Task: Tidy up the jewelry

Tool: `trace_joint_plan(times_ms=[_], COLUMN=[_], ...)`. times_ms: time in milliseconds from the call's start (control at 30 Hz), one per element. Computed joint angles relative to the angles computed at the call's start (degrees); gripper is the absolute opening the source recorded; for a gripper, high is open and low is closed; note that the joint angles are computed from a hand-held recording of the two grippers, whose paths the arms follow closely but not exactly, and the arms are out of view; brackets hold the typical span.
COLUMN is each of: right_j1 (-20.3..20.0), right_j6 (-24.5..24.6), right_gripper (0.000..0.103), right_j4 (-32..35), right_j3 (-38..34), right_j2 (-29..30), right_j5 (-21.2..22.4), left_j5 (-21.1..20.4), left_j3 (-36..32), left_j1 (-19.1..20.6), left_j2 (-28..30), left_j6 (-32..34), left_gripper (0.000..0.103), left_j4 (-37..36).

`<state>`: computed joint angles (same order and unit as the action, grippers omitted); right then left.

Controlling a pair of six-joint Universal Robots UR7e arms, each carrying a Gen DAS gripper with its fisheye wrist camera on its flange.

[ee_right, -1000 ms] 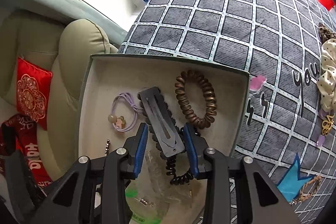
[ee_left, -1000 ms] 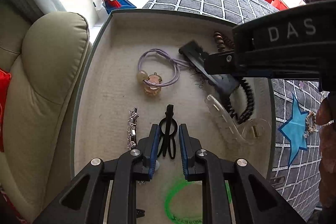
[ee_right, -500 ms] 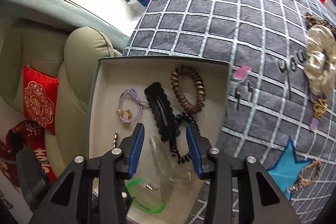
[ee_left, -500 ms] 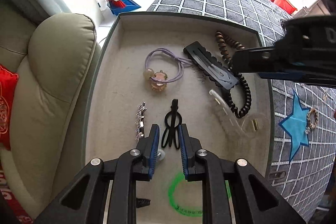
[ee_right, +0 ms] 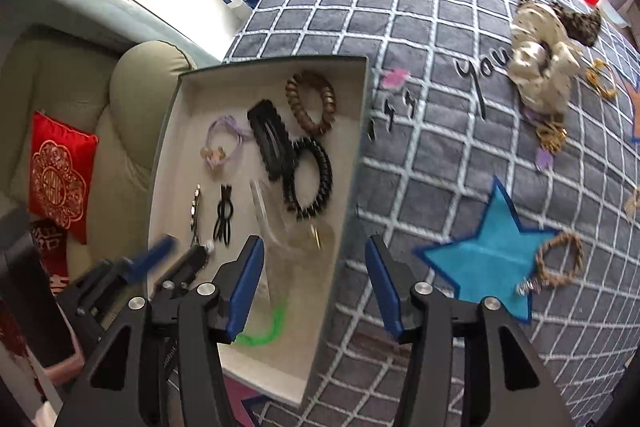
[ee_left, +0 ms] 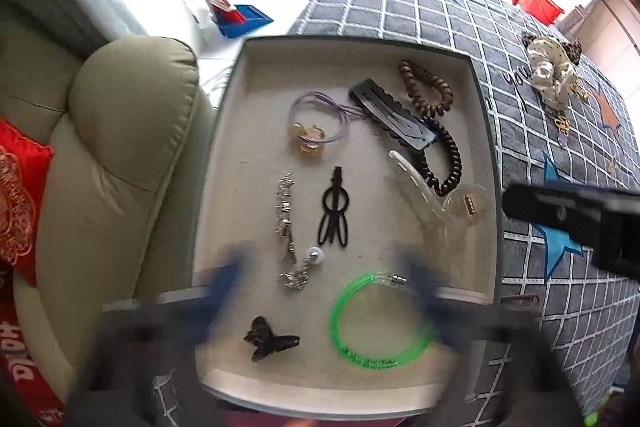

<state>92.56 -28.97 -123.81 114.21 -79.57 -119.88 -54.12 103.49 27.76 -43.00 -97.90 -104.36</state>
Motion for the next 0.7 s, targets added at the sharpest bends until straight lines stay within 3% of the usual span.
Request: trace_joint_plan(times_ms=[400,467,533,700], right_j1=[-0.36,-0.27,-0.20,0.17], right_j6=[-0.49,-0.58,-0.65,-1.21], right_gripper=[0.062,0.067,0.079,0.081], right_j4=[1.89,3.23,4.39,7.20], right_j3=[2.60,2.72,2.90,3.74], right_j2=[-5.33,-6.05,-6.92,-10.13], right_j5=[-2.39,-3.04,-3.20,-4.05], left_j5=[-3.06,-4.51,-5.96,-7.69], left_j3=[-0.20,1.07,0.90,0.36], left_j1=[-2.73,-3.22,-4.08,-6.97], left_j2=[-0.98,-1.90,-2.14,-3.02], left_j6=[-7.47,-8.70,-10.57,-13.62], left_gripper=[0.103,0.103,0.103,0.103], left_j4=[4.74,3.24,5.01,8.44])
